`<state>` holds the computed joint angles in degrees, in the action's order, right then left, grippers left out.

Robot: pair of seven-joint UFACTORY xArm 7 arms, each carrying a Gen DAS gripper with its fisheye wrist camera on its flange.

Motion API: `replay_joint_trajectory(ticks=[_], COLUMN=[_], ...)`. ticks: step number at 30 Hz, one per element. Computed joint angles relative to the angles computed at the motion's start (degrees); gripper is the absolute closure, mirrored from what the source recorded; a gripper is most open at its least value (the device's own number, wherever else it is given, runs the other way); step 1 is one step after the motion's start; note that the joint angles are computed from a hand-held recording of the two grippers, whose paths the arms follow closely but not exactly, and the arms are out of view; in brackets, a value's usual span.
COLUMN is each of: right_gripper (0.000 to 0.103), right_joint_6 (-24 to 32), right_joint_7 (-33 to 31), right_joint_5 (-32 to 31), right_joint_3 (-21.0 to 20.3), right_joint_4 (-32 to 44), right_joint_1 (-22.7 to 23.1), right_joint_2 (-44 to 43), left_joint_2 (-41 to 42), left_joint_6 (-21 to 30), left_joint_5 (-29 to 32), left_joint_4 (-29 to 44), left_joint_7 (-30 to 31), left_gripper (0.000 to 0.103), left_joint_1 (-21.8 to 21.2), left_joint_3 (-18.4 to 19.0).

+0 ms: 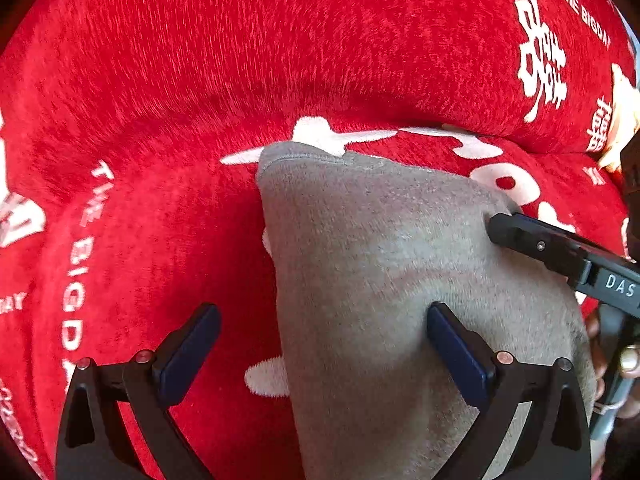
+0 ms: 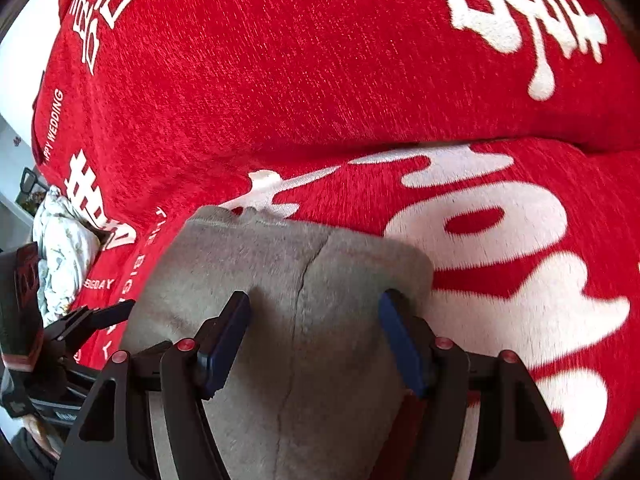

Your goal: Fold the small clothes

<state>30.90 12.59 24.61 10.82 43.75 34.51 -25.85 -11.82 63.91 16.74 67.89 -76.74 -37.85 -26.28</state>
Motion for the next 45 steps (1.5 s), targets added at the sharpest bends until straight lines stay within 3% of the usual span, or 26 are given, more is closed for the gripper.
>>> replay_joint_trajectory(ticks=[2, 4, 8, 11, 15, 17, 21, 24, 29, 33, 36, 39, 42, 44, 45], right_gripper=[0.032, 0.032, 0.032, 0.025, 0.024, 0.024, 0.024, 0.023, 0.022, 0.022, 0.022, 0.023, 0.046, 0.051, 0.053], right_joint_6=[1.56, 1.55, 1.45, 3.57, 11.96, 18.04, 22.87, 23.75, 18.05, 6.46, 2.26, -4.79, -5.94, -6.73, -7.15], right_joint_7=[2.66, 5.39, 0.74, 0.32, 5.91, 9.28, 13.97, 14.75, 15.07, 13.06, 10.52, 7.31, 5.57, 4.20, 3.43], right_joint_5=[-1.54, -2.72, 0.45, 0.78, -5.34, -6.02, -8.09, -8.94, -4.50, 2.04, 4.12, 6.69, 7.17, 8.65, 9.18], right_joint_3=[0.94, 2.00, 0.22, 1.47, 6.81, 6.24, 5.20, 3.39, 1.63, 0.48, -1.23, -2.57, -4.40, -5.24, -5.34], right_joint_4=[0.72, -0.59, -5.35, -8.09, -12.41, -14.64, -18.16, -17.72, -17.87, -17.20, -16.00, -16.41, -14.31, -13.40, -13.36], right_joint_1=[-1.34, -1.76, 5.84, 8.69, 5.26, 4.80, 2.46, -0.63, -1.41, 3.33, 6.83, 8.96, 10.56, 11.63, 12.03], right_joint_2=[-0.73, -4.84, -15.90, -21.12, -28.07, -31.88, -46.31, -49.50, -46.19, -32.79, -24.10, -18.46, -14.32, -12.46, -12.10], left_joint_2=[-1.60, -3.53, -8.27, -8.48, -12.88, -15.80, -20.48, -24.98, -26.12, -17.55, -12.31, -10.85, -9.35, -7.22, -6.63], left_joint_6=[-1.35, 0.37, -0.56, 2.83, 1.73, 2.49, 8.51, 7.96, -3.21, -12.83, -15.21, -22.88, -23.42, -22.00, -21.76], left_joint_5=[-2.31, -0.82, 0.10, 0.83, -1.21, -2.90, -4.63, -7.65, -12.64, -15.29, -15.35, -19.94, -19.06, -16.25, -15.32], left_joint_4=[-1.22, -0.90, -2.68, -2.68, -7.06, -8.43, -8.66, -11.33, -14.79, -13.44, -12.32, -15.90, -14.93, -12.55, -11.92], left_joint_7=[0.39, -2.51, -4.06, -4.96, -7.71, -7.99, -6.76, -6.34, -4.53, 0.85, 3.60, 6.98, 8.22, 8.19, 8.32], left_gripper=[0.000, 0.000, 0.000, 0.000, 0.000, 0.000, 0.000, 0.000, 0.000, 0.000, 0.000, 0.000, 0.000, 0.001, 0.007], left_joint_1=[0.04, 0.34, -0.66, -1.13, -2.39, -2.75, -1.86, -0.77, 1.89, 2.37, 2.05, -0.83, 0.12, 0.83, 0.88], left_joint_3=[0.85, -0.83, -4.47, -8.05, -8.92, -9.22, -10.69, -8.93, -6.58, -4.83, -3.70, 0.62, 0.68, -0.43, -0.56])
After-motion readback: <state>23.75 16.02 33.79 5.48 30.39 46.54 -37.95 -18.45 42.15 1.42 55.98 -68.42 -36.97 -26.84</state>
